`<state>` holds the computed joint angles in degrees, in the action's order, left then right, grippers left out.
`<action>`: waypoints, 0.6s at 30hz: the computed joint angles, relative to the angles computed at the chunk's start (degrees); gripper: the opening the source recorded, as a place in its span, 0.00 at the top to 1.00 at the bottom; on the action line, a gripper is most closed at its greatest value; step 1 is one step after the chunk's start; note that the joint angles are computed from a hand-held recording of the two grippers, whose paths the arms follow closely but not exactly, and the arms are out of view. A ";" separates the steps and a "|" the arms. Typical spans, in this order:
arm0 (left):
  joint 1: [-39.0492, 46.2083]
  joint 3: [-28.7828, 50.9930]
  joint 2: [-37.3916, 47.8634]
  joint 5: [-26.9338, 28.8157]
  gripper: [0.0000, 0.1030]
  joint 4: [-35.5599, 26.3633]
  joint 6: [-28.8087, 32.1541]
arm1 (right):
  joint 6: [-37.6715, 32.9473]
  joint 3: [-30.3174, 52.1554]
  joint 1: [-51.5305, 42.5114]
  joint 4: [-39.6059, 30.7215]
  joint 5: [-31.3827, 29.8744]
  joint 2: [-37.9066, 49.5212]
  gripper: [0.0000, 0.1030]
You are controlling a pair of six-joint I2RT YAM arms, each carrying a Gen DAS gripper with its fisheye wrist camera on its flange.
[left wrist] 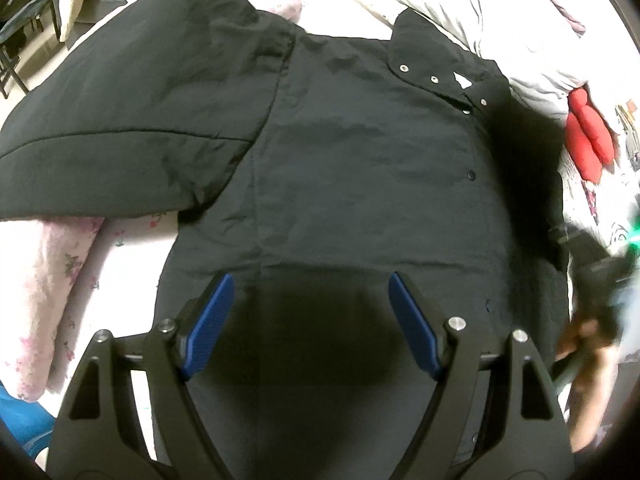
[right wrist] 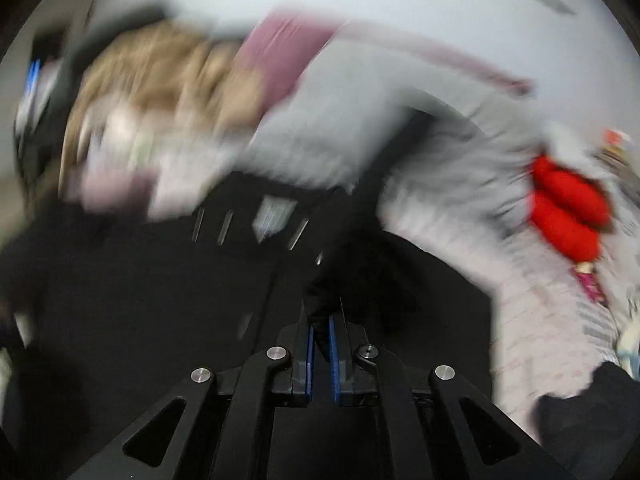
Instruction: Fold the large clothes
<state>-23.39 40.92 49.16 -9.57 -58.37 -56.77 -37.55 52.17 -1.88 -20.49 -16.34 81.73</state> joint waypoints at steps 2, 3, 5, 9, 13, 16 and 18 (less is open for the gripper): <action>0.67 -0.32 -0.50 -0.20 0.23 -0.41 0.77 | -2.60 -2.16 4.53 0.58 6.27 5.27 0.89; 1.07 -0.40 -0.64 -0.44 0.23 -0.79 1.29 | -2.93 -3.63 5.70 2.56 8.79 6.13 0.89; 1.99 -0.57 -1.23 -0.45 0.23 -1.18 2.12 | -3.95 -5.54 5.93 5.09 9.52 5.93 0.88; 3.51 -0.76 -2.19 0.30 0.23 -1.05 3.29 | -2.50 -0.57 2.03 -1.75 3.46 7.33 0.86; 2.71 -0.55 -1.83 0.16 0.23 -0.84 3.37 | -1.26 1.99 1.36 -6.47 1.85 7.95 0.84; 2.73 -0.38 -1.67 0.03 0.23 -0.80 3.46 | -1.81 2.24 2.17 -9.82 1.73 6.04 0.82; 2.71 -0.35 -2.20 -0.06 0.23 -1.20 3.02 | -3.70 3.20 2.47 -13.77 -0.83 4.73 0.82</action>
<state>-20.68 40.57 46.97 -9.62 -59.57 -53.75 -41.25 55.37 0.59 -34.26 -17.17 86.46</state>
